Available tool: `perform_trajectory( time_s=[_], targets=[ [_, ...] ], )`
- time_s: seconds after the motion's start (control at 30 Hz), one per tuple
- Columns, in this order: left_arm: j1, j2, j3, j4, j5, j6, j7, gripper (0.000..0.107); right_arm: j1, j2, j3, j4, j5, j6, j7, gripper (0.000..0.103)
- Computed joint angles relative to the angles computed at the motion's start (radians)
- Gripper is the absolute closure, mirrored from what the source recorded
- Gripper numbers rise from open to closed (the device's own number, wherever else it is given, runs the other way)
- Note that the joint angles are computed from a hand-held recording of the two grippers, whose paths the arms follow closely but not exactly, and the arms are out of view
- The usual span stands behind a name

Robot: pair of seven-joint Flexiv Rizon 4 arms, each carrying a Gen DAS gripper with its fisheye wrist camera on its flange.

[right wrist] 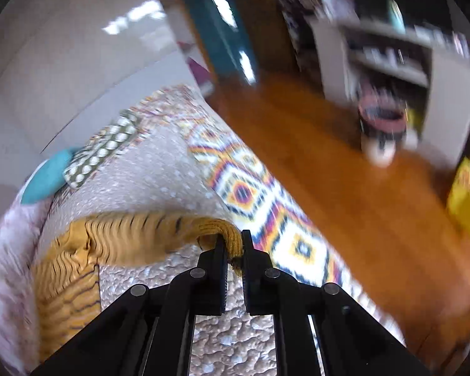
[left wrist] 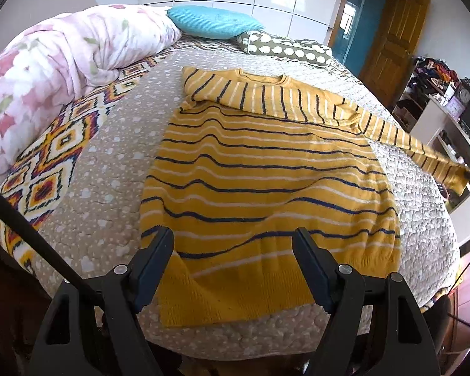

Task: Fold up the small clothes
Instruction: 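Grasp the sleeve cuff with the right gripper, fold it over the body, release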

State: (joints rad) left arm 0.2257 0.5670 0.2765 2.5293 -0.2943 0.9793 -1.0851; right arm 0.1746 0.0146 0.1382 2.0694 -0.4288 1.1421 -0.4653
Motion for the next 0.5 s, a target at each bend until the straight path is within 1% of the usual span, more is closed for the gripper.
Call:
perform_trajectory(
  time_s=[0.07, 0.13, 0.23, 0.27, 0.37, 0.43, 0.5],
  targets=[
    [0.0, -0.006, 0.011, -0.002, -0.009, 0.002, 0.008, 0.03, 0.01, -0.021, 0.001, -0.02, -0.008, -0.04, 0.019, 0.096],
    [0.002, -0.011, 0.025, -0.004, -0.024, 0.002, 0.02, 0.03, 0.025, -0.04, 0.004, -0.037, -0.051, -0.056, 0.044, 0.096],
    [0.006, -0.017, 0.05, -0.005, -0.058, 0.003, 0.043, 0.03, 0.073, -0.083, 0.004, -0.113, -0.218, -0.19, 0.067, 0.096],
    [0.008, -0.017, 0.056, -0.005, -0.071, 0.004, 0.05, 0.03, 0.102, -0.113, 0.005, -0.164, -0.287, -0.261, 0.051, 0.096],
    [0.015, -0.016, 0.086, -0.002, -0.122, 0.003, 0.078, 0.03, 0.193, -0.187, 0.008, -0.301, -0.411, -0.403, -0.026, 0.096],
    [0.022, -0.015, 0.102, 0.0, -0.155, 0.0, 0.099, 0.03, 0.284, -0.268, 0.001, -0.426, -0.531, -0.493, -0.112, 0.096],
    [0.034, -0.012, 0.116, 0.002, -0.18, 0.0, 0.124, 0.03, 0.39, -0.374, -0.017, -0.568, -0.638, -0.546, -0.232, 0.096]
  ],
)
